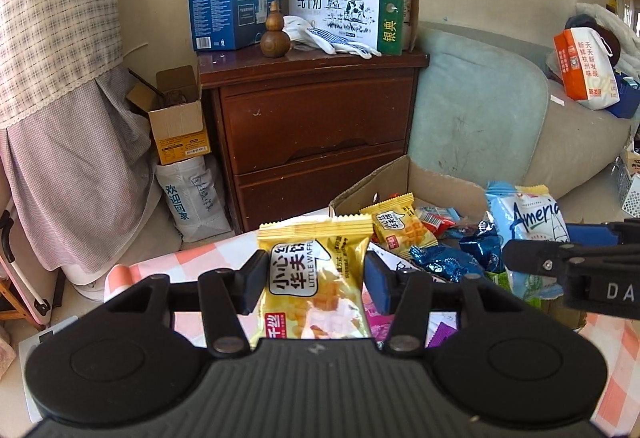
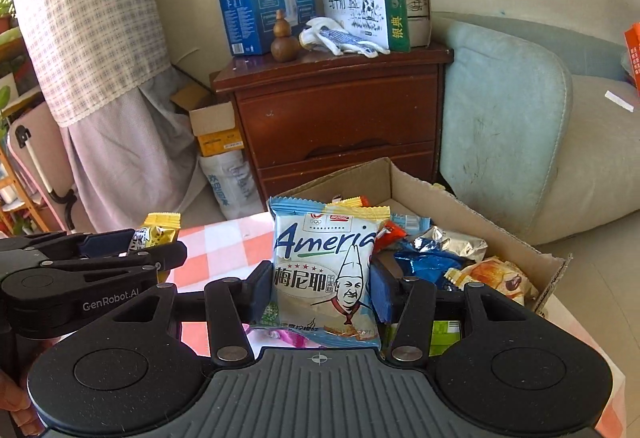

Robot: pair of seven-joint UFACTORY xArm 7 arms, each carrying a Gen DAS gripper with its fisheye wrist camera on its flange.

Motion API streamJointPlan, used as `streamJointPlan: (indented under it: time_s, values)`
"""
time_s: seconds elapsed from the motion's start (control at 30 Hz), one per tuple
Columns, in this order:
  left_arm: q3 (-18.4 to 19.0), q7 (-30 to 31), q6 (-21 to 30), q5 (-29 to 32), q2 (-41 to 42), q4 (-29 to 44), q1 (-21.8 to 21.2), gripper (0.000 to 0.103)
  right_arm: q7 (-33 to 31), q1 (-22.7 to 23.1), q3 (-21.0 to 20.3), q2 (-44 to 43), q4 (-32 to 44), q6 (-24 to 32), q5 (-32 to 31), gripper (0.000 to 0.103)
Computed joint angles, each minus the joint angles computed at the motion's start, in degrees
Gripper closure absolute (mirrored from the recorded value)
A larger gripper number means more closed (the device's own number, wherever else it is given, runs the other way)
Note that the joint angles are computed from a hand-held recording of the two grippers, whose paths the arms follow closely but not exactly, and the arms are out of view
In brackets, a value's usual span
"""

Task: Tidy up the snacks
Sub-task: 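Lift the Ameri and yellow waffle packs and carry them over the box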

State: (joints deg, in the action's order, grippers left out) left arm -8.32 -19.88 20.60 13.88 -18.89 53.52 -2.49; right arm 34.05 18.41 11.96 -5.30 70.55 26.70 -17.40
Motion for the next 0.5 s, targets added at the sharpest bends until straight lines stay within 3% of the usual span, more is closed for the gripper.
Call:
streamJointPlan:
  time_s: [0.2,0.5]
  values:
    - [-1.23,-1.85,-0.76,1.79,4.41,4.29,-0.26,0.053,2.39,-2.68,-1.56,-1.92,-2.3,-1.9,1.0,0.054]
    - [-0.16,-2.96,-1.14,3.07,10.9,10.26,-3.08,0.053,7.81,-6.38,-2.04,-2.88,-4.17,-3.8,0.74,0.054]
